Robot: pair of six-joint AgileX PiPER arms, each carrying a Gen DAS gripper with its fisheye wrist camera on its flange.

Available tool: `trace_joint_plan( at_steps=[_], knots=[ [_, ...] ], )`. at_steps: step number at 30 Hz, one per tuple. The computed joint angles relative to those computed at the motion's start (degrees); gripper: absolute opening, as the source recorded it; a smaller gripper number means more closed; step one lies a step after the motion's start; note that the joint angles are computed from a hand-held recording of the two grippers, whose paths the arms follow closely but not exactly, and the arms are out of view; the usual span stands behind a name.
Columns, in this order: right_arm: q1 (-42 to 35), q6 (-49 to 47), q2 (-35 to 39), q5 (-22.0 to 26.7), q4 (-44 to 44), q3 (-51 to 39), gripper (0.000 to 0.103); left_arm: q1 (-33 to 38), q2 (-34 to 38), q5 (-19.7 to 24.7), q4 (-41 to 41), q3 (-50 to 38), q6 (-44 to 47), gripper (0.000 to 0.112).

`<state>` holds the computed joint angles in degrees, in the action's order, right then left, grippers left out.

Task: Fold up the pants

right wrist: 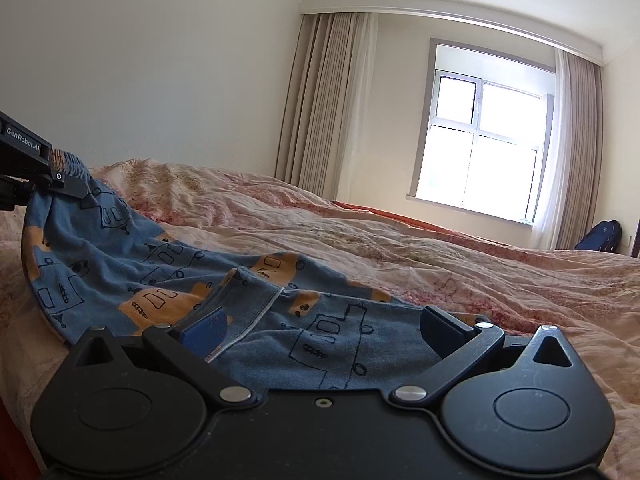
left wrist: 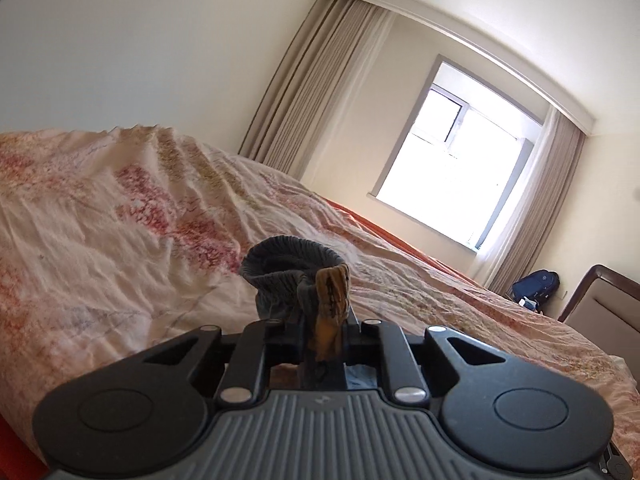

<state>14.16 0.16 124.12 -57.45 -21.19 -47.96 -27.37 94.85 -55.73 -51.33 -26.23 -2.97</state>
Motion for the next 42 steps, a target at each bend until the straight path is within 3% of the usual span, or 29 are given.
trace_joint_plan(
  at_steps=[9, 14, 21, 27, 30, 32, 34, 36, 42],
  knots=[
    [-10.2, -1.2, -2.6, -3.4, -1.6, 3.9, 0.103, -6.9, 3.4, 7.6, -1.7, -17.7, 22.1, 0.016],
    [-16.2, -1.8, -3.2, -5.4, -2.6, 5.7, 0.103, -11.6, 10.0, 13.2, -4.8, -29.6, 34.5, 0.016],
    [-23.3, -3.1, -1.9, -6.3, -2.4, 6.9, 0.103, -15.1, 21.9, 22.6, -15.7, -45.8, 52.7, 0.016],
    [-26.5, -3.3, -0.5, -5.6, -2.4, 6.9, 0.103, -15.4, 27.0, 26.0, -19.0, -48.9, 55.3, 0.018],
    [-27.2, -2.6, 0.1, -5.0, -2.6, 6.4, 0.103, -14.3, 27.1, 28.8, -16.8, -47.9, 52.4, 0.026],
    [-27.4, -2.1, 0.2, -4.5, -2.7, 6.3, 0.103, -13.7, 26.6, 30.2, -12.7, -46.7, 48.0, 0.041],
    [-27.4, -1.7, 0.2, -4.0, -2.6, 6.1, 0.103, -13.2, 25.8, 31.0, -6.2, -44.9, 40.6, 0.066],
    [-27.3, -1.3, 0.2, -3.4, -2.6, 6.0, 0.103, -13.3, 24.9, 30.1, -2.6, -43.2, 36.0, 0.071],
    [-26.8, -0.6, -0.4, -1.6, -1.9, 6.1, 0.103, -13.7, 22.8, 27.3, -5.9, -41.2, 36.7, 0.094]
  ],
)
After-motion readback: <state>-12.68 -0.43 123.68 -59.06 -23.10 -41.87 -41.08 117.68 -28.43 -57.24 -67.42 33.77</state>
